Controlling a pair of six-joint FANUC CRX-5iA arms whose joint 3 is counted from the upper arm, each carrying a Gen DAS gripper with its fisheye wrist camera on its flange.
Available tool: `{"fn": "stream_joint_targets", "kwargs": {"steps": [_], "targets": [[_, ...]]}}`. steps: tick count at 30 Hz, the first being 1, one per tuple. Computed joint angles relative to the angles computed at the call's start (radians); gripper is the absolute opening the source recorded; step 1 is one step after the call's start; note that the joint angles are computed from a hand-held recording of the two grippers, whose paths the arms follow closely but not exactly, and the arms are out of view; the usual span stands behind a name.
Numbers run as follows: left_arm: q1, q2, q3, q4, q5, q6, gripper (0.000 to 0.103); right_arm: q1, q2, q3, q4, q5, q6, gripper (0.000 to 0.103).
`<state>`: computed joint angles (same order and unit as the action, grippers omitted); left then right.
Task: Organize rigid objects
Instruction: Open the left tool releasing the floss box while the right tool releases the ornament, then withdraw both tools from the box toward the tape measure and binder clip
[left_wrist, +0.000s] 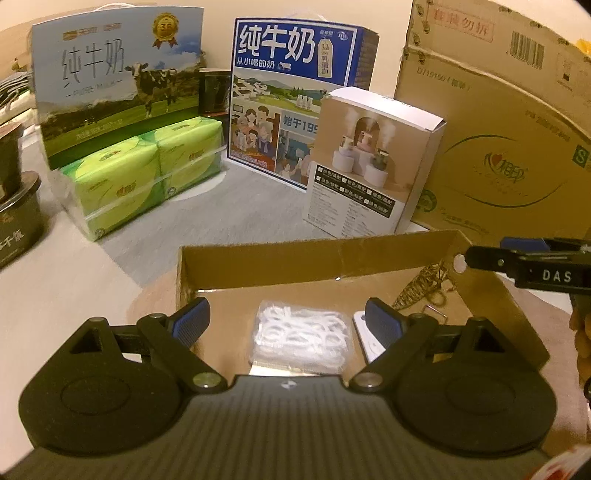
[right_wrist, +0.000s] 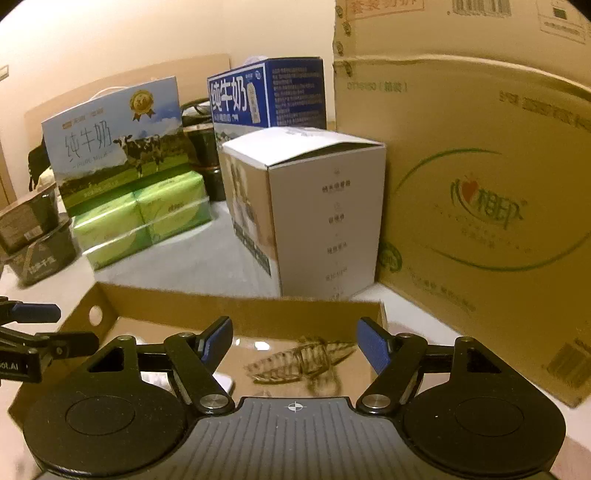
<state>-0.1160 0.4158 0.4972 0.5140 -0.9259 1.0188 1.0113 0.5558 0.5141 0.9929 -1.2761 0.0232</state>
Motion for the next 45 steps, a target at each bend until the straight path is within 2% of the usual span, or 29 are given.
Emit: {"fn": "stream_joint_targets", "kwargs": {"steps": [8,15,22,30,36,45], "targets": [[0.032,-0.148,-0.189,0.068,0.047,-0.03,0.09,0.092,-0.034,-0.035,0.018,-0.055,-0.094,0.074],[0.065,-0.294,-0.337,0.095,0.064,-0.039,0.09,0.189,-0.032,-0.019,0.036,-0.147,-0.183,0.074],[0.097,-0.421,-0.458,0.117,0.059,-0.053,0.09,0.273,-0.019,0.021,0.055,-0.233,-0.216,0.074],[0.139,-0.548,-0.58,0.114,0.027,-0.052,0.09,0.346,-0.008,0.031,0.059,-0.285,-0.28,0.074],[0.168,-0.616,-0.654,0.098,-0.007,-0.05,0.09,0.386,0.006,0.031,0.036,-0.301,-0.324,0.075],[0.204,-0.656,-0.71,0.078,-0.039,-0.05,0.09,0.413,0.012,0.011,-0.012,-0.291,-0.376,0.075]]}}
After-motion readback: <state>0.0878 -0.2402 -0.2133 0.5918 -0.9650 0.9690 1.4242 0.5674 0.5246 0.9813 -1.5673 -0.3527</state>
